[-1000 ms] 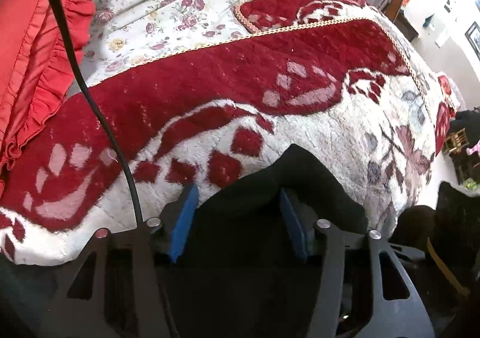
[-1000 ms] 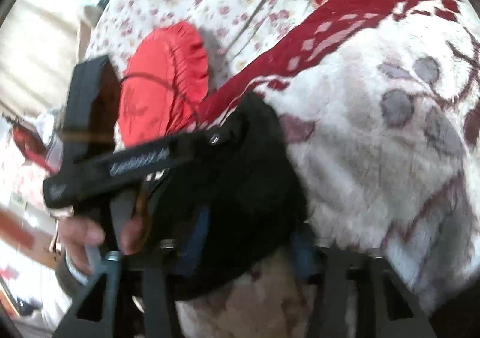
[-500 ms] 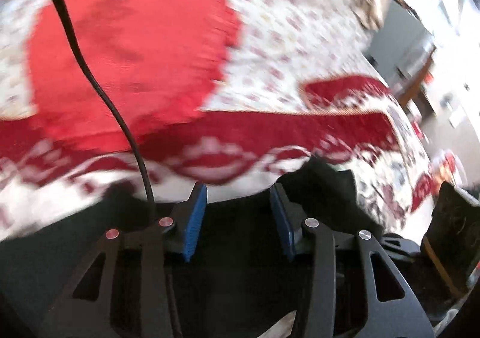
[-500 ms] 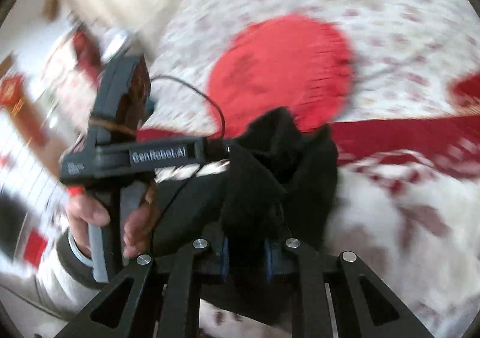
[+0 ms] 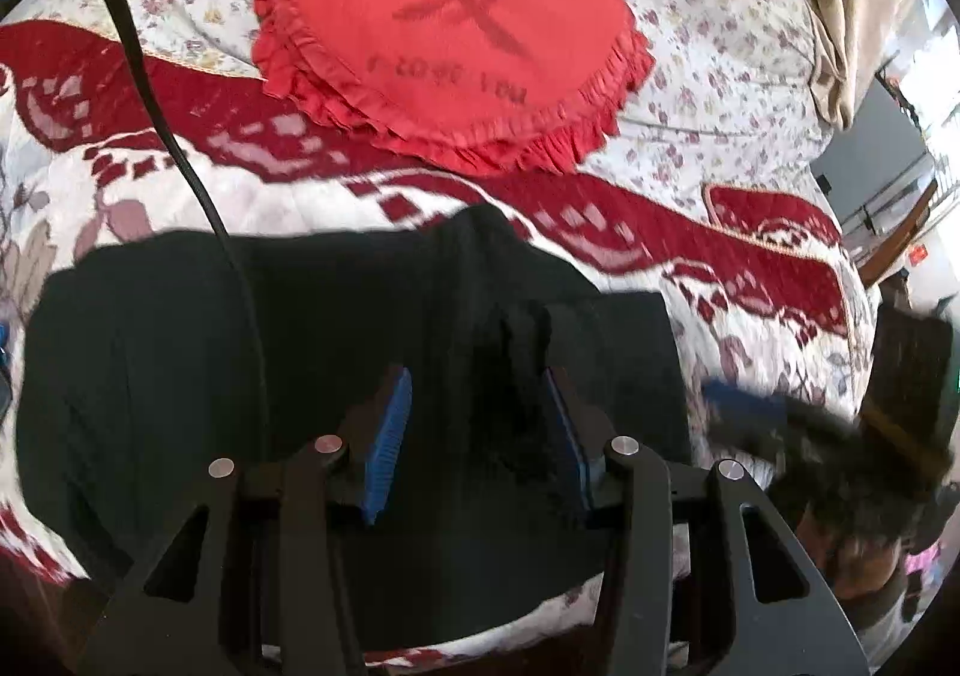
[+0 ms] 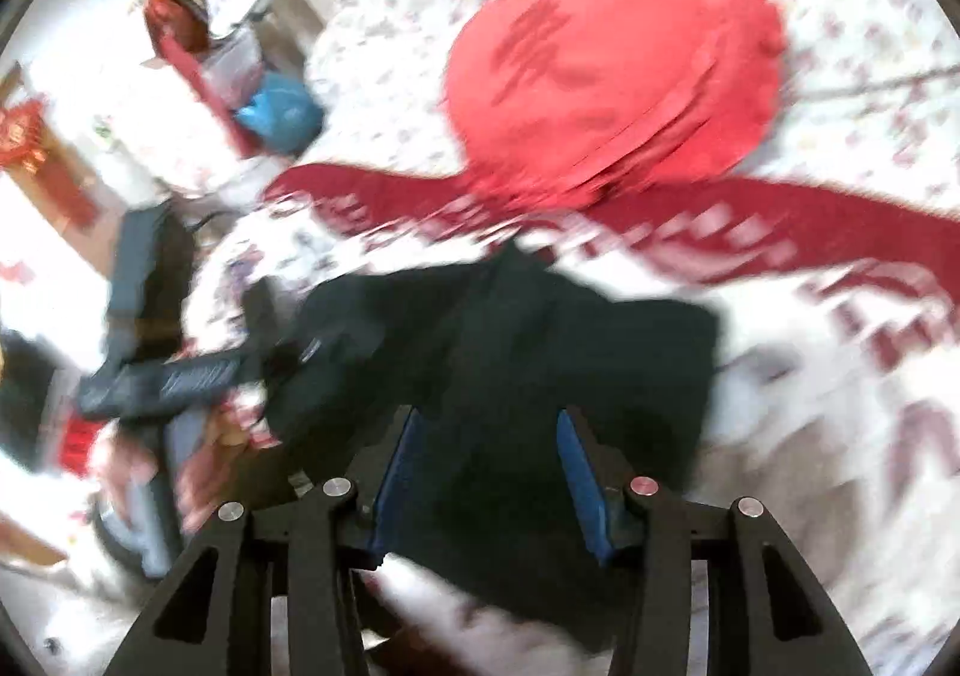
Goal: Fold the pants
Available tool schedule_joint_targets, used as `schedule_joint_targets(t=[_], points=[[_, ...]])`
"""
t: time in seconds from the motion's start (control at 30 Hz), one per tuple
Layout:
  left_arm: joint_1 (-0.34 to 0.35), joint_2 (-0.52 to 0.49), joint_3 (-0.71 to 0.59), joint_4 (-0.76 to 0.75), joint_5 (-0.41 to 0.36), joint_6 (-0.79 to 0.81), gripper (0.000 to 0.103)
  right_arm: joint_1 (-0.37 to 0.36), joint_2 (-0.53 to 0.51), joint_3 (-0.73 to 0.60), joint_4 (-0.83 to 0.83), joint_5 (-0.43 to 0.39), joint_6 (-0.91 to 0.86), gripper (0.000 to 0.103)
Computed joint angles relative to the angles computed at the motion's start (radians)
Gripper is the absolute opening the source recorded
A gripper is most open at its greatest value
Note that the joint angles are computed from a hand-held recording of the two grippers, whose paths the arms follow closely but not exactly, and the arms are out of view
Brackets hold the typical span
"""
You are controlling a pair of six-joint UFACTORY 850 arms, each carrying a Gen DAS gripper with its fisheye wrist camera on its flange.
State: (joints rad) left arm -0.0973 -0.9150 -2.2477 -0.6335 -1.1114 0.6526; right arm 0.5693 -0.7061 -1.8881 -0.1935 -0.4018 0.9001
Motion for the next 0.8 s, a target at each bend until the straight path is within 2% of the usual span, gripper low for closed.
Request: schedule_joint_targets(t=[0.07,0.2,0.33,0.4,0.5,0.8], points=[[-0.018,0.043,0.083,0.017,0.052,0.010,0.045,-0.011,-0.034,-0.055,-0.063,-0.063,0.037,0.044],[-0.047,0.072,0.153,0.067,0.100,0.002,0.046,-0.041,-0.126,-0.180,0.013,-0.139,-0.095,0.040],[-0.062,0.068,0.176,0.123,0.138,-0.036,0.046,-0.042,-0.269,-0.388,-0.012,-0.309,-0.141,0.039],[-0.060,0.063,0.173,0.115,0.143,-0.045,0.047,-0.045,-0.300,-0.424,-0.037,-0.306,-0.141,0.038],[-0.057,0.067,0.180,0.114,0.147,-0.050,0.047,-0.049,-0.342,-0.502,-0.064,-0.349,-0.132,0.037],[-0.054,0.094,0.224,0.104,0.167,-0.052,0.047,-0.003,-0.152,-0.238,-0.132,-0.303,-0.075,0.038]])
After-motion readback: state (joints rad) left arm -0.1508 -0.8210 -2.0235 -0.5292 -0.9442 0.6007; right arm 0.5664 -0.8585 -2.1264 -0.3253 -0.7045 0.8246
